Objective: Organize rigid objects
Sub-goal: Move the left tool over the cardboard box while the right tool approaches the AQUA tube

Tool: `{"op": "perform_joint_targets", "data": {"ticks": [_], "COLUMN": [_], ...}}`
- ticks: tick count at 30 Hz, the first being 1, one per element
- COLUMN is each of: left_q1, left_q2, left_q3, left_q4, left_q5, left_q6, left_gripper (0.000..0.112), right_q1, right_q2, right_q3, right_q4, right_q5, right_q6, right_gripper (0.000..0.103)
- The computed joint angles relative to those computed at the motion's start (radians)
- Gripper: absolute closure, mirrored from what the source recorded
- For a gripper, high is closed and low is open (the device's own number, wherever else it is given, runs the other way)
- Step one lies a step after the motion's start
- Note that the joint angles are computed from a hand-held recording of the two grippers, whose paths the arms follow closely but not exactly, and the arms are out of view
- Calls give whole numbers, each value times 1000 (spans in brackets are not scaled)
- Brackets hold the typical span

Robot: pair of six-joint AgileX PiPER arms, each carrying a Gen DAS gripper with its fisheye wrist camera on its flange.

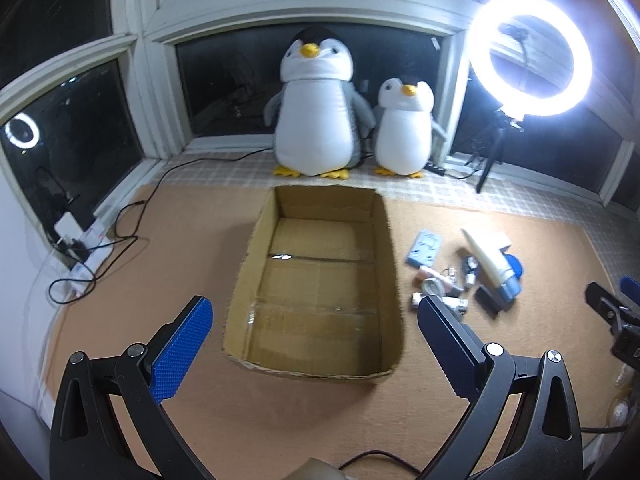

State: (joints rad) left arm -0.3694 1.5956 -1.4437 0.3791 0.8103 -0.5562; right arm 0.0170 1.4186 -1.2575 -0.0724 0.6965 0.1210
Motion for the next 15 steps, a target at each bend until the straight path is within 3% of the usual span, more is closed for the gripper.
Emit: {"op": "perform_joint_targets", "data": {"ticks": [15], "left_q1": [148], "left_q2": [134], "left_q3": [6], "left_q4": [-14], "left_q5": [-16], "left_q6": [11], "left_gripper": [11], "right_q1": [-72], "right_q2": [58], "right_q3": [19], "right_q4": [84], "right_q5": [-60], "right_q6": [-108], "right_gripper": [0]}}
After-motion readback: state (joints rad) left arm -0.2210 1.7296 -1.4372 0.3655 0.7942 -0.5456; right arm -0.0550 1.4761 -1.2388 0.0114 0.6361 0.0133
